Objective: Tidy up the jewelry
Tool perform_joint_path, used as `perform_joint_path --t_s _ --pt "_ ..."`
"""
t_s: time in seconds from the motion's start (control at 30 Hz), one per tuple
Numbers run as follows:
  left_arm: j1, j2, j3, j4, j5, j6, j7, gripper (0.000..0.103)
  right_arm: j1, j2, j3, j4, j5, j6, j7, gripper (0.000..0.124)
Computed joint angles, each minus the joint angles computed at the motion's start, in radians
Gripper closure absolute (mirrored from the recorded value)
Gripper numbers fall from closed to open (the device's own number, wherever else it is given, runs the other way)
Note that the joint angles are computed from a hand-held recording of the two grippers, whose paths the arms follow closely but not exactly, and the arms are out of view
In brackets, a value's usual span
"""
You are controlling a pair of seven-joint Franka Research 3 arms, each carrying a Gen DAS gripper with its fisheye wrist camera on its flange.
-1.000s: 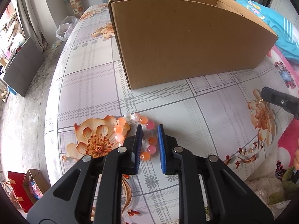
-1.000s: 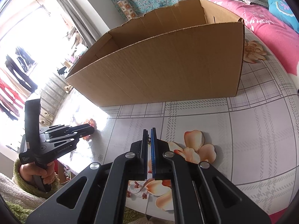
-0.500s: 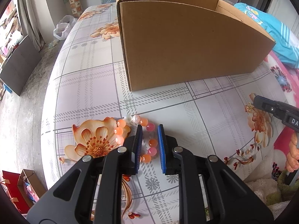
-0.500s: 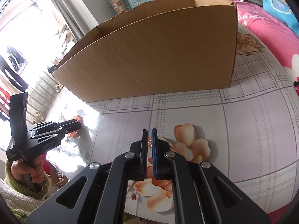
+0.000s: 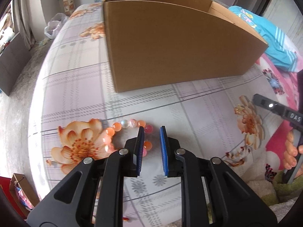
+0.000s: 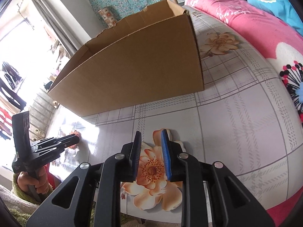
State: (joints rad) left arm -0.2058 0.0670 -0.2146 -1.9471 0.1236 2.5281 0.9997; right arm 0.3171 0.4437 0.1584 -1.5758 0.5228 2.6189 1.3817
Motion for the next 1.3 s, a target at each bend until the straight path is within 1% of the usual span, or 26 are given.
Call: perform_joint_path --t_s 0.07,0.27,0.33,0.47,0.63,0.67,0.73,0.77,0.87,0.97,1.03,1.1,1.2,1.3 --pt "-0.002 0.011 -0.009 0.008 -0.041 0.015 0.042 0.087 0.011 0.011 -0.002 0.013 -0.022 -0.014 -0.006 0.102" --pt "-0.015 0.038 -0.024 0.037 -0.084 0.025 0.115 0.087 0.067 0.037 -0.039 0.050 -0.147 -0.027 0.026 0.102" --pt "-0.020 0.042 -0.026 0.040 -0.079 0.025 0.123 0.087 0.082 0.054 -0.051 0.076 -0.188 -0.039 0.051 0.102" --pt "-0.025 0.042 -0.025 0.041 -0.073 0.026 0.124 0.087 0.104 0.074 -0.059 0.108 -0.251 -0.049 0.056 0.103" --pt "-0.022 0.038 -0.024 0.032 -0.086 0.037 0.134 0.087 0.173 0.075 -0.109 0.108 -0.411 -0.036 0.083 0.103" --pt "-0.022 0.038 -0.023 0.032 -0.086 0.038 0.134 0.087 0.183 0.069 -0.115 0.096 -0.438 -0.028 0.087 0.106" --pt "-0.021 0.034 -0.023 0.026 -0.090 0.043 0.137 0.087 0.173 0.077 -0.092 0.112 -0.429 -0.043 0.074 0.117" --pt "-0.020 0.030 -0.023 0.020 -0.094 0.046 0.138 0.087 0.171 0.081 -0.088 0.120 -0.425 -0.048 0.075 0.119" --pt "-0.019 0.019 -0.023 0.007 -0.107 0.052 0.146 0.087 0.159 0.083 -0.075 0.124 -0.403 -0.049 0.074 0.120" --pt "-0.018 0.010 -0.021 -0.002 -0.112 0.048 0.152 0.087 0.121 0.082 -0.044 0.114 -0.324 -0.044 0.062 0.121" --pt "-0.019 0.006 -0.019 -0.001 -0.104 0.038 0.146 0.084 0.095 0.067 -0.025 0.086 -0.268 -0.032 0.047 0.121" --pt "-0.020 0.001 -0.017 -0.005 -0.091 0.035 0.137 0.078 0.080 0.058 -0.015 0.071 -0.226 -0.021 0.035 0.121" --pt "-0.024 0.001 -0.014 -0.003 -0.051 0.023 0.116 0.077 0.057 0.049 0.001 0.052 -0.166 -0.008 0.003 0.121" --pt "-0.034 0.015 -0.011 0.024 0.032 -0.011 0.070 0.077 0.048 0.038 0.002 0.034 -0.139 0.001 -0.021 0.121"
